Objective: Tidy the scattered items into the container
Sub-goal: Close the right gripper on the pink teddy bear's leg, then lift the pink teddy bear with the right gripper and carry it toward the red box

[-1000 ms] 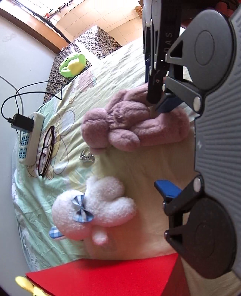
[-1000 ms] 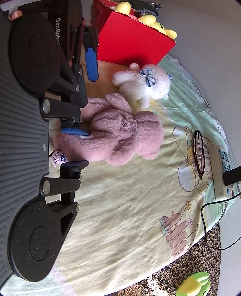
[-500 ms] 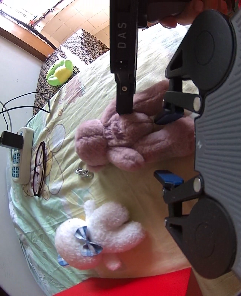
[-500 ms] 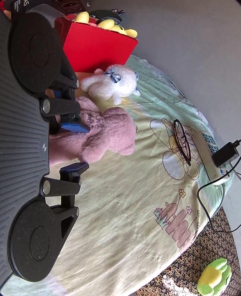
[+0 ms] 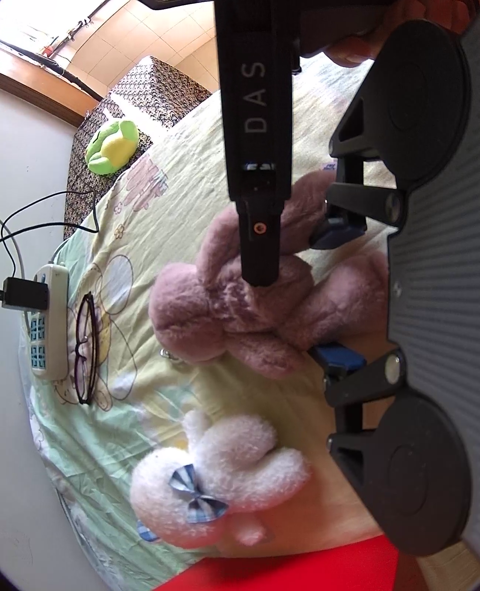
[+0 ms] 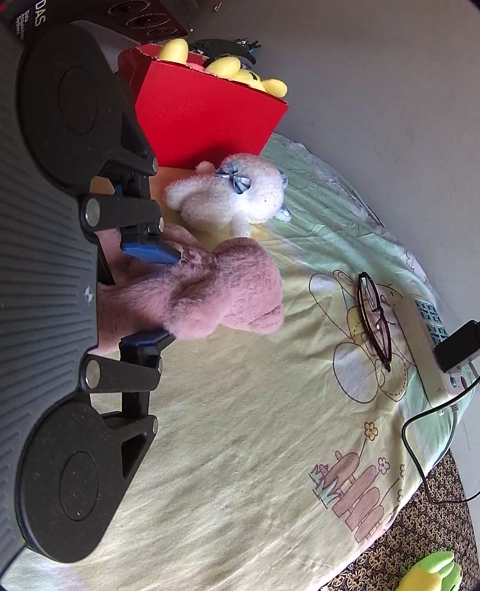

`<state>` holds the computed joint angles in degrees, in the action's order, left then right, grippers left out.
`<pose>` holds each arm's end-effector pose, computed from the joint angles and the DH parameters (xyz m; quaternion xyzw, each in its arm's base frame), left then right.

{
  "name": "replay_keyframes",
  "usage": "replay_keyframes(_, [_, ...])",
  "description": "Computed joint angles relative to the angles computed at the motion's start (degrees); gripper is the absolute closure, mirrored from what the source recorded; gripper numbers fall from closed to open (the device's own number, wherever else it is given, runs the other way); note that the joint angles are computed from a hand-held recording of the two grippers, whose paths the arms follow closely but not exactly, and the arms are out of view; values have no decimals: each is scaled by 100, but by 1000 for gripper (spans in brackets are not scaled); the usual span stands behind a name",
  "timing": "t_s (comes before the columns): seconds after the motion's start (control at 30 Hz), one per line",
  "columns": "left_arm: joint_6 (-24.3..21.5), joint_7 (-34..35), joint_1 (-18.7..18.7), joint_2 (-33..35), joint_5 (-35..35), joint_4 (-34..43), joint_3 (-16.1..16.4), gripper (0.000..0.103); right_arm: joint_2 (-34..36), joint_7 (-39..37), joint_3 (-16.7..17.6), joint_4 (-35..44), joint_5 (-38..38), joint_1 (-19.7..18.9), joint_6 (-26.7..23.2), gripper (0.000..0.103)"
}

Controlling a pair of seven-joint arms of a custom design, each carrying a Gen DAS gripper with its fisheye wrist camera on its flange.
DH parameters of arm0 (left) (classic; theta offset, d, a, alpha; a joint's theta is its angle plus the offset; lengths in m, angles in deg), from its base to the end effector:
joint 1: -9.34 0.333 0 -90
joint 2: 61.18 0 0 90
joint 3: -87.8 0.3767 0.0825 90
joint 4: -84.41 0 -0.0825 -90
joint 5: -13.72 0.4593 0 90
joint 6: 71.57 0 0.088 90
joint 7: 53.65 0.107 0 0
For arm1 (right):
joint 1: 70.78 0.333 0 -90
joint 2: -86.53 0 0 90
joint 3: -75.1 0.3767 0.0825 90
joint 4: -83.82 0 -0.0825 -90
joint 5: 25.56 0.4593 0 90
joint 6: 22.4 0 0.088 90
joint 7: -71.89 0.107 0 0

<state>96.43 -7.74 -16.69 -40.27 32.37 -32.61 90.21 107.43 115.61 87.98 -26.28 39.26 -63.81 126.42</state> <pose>0.6396 -0.3039 0.3189 -0.6981 0.6642 -0.2348 0.1283 0.6878 0.2177 0.3375 -0.7117 0.5792 0.0971 0.3856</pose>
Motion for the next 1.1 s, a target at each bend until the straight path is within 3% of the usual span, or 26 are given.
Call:
replay_keyframes(0.1, [67,-66,-34,-7,7,-33,46,52,28,-36,14,21,77,-36,-52,62])
replay_keyframes(0.23, [189,-510,-386,-7,385,-82,417,52,18,-293,53,-43,358,-49,58,62])
replay_keyframes(0.47, [202,-185,-58,11,113,-45,105,52,61,-258,-11,8,507,-41,-93,60])
replay_keyframes(0.57, [189,-336,-289,58,282,11,340,52,103,-69,-32,27,569,-34,-123,47])
replay_keyframes(0.73, [180,-926,-737,89,931,22,797,55,117,-138,-25,27,686,-67,-303,56])
replay_keyframes(0.93, [266,-1219,-540,-28,1021,-126,646,68,-8,-406,-54,-95,794,-27,-354,64])
replay_keyframes(1.1, [281,-1392,-581,-112,1150,-231,671,72,-254,-1173,-56,-350,735,200,150,66])
